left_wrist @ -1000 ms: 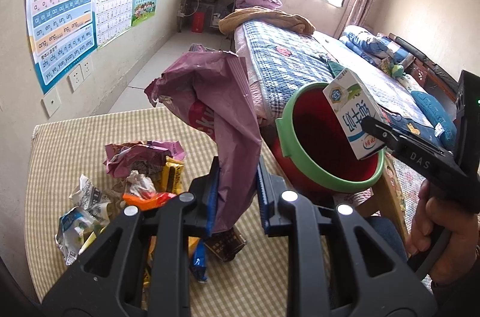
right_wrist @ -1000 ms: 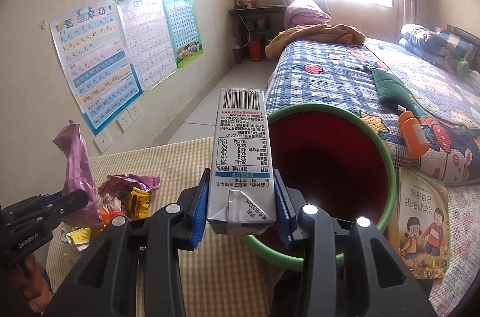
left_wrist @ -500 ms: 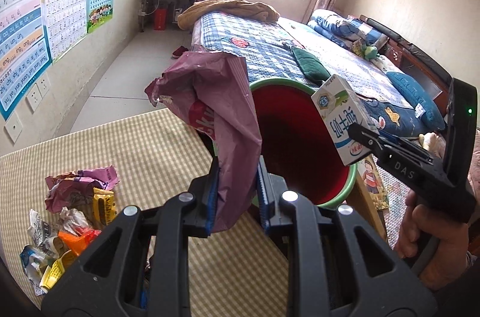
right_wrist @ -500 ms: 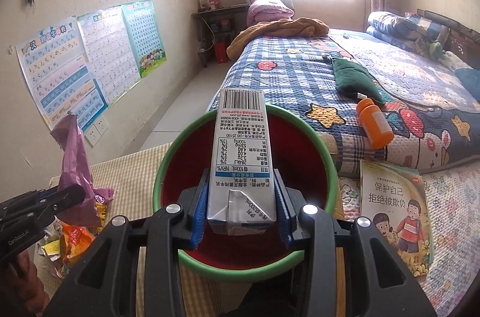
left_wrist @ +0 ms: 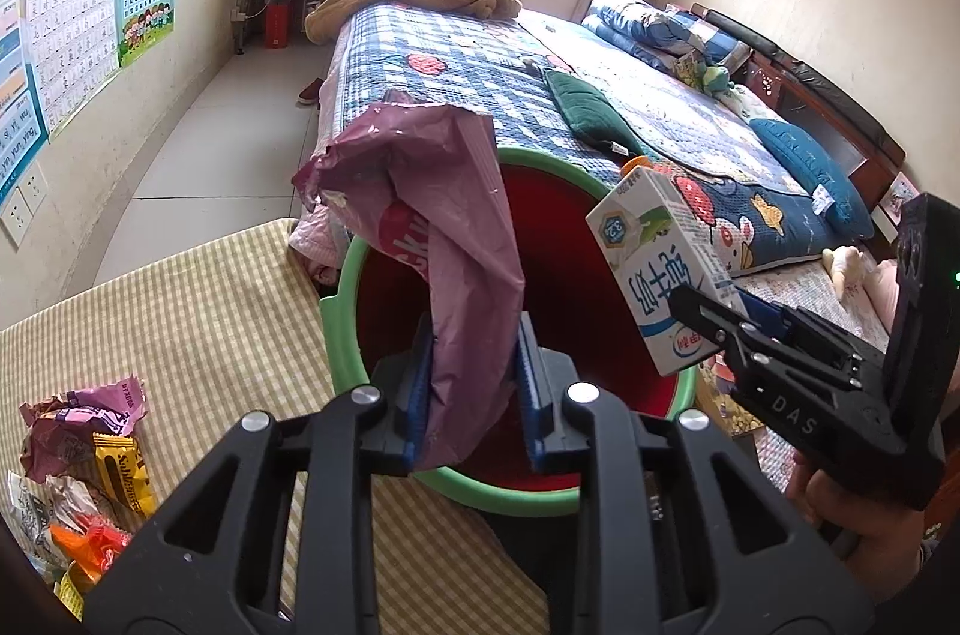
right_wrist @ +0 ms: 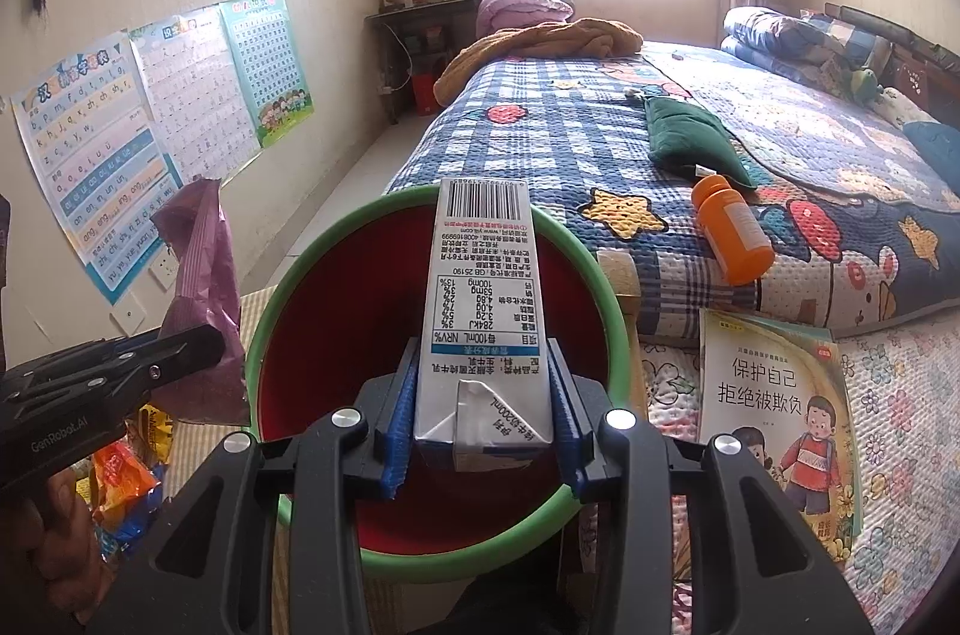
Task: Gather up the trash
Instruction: 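Carry the carton and pink bag over the red bin and open both grippers, then move both tools back over the trash pile on the table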
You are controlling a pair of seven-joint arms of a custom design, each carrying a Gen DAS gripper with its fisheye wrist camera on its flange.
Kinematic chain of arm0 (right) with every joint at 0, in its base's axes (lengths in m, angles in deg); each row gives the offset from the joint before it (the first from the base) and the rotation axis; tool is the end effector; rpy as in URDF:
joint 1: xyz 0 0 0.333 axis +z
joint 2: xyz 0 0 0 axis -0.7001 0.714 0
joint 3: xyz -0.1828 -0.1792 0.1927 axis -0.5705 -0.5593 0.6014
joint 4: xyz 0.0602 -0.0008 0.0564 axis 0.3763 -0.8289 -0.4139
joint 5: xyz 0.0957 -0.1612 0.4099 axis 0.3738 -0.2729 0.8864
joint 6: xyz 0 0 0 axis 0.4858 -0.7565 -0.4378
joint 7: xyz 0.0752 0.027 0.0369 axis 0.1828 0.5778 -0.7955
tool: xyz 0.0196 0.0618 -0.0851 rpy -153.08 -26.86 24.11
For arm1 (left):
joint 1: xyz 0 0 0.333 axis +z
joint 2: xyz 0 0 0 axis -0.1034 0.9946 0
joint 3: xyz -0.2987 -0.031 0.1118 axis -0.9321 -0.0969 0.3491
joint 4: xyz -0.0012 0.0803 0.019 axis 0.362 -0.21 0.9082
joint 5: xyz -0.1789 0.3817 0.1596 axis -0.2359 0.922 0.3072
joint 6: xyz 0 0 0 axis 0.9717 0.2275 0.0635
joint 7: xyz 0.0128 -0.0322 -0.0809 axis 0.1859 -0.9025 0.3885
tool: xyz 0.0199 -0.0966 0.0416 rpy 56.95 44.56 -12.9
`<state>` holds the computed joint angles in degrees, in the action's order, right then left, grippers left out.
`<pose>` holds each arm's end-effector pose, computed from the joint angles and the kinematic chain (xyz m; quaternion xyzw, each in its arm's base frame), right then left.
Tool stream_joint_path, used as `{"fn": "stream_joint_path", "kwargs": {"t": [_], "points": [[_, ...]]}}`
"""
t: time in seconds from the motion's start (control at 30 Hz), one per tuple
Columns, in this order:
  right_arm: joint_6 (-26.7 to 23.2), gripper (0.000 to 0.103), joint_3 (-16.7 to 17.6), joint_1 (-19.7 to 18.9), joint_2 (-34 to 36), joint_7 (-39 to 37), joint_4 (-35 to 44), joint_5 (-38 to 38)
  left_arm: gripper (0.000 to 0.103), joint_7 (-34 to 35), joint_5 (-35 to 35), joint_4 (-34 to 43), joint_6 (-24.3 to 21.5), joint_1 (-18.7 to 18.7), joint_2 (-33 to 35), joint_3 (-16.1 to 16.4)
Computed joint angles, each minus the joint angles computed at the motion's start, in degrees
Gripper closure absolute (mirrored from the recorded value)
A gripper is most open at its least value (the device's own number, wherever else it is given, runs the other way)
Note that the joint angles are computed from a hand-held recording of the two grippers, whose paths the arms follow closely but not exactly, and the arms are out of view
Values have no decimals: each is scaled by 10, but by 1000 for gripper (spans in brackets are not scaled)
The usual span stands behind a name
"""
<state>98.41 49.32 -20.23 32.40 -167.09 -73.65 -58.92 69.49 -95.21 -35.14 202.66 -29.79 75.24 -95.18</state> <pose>0.3908 0.3518 0.4777 -0.4953 0.7582 -0.3023 0.2972 0.5151 -0.4455 0.4998 -0.4113 0.8166 -0.4014 0.0530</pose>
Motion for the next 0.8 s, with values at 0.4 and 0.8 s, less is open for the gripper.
{"fn": "stream_joint_path", "kwargs": {"t": [0.4,0.8], "points": [[25,61,-10,-11,0,-3,-18,3,54,-19,19,41,-16,-1,44,-4],[6,24,1,-5,-2,-5,-9,3,6,-42,0,-11,26,11,-3,6]]}}
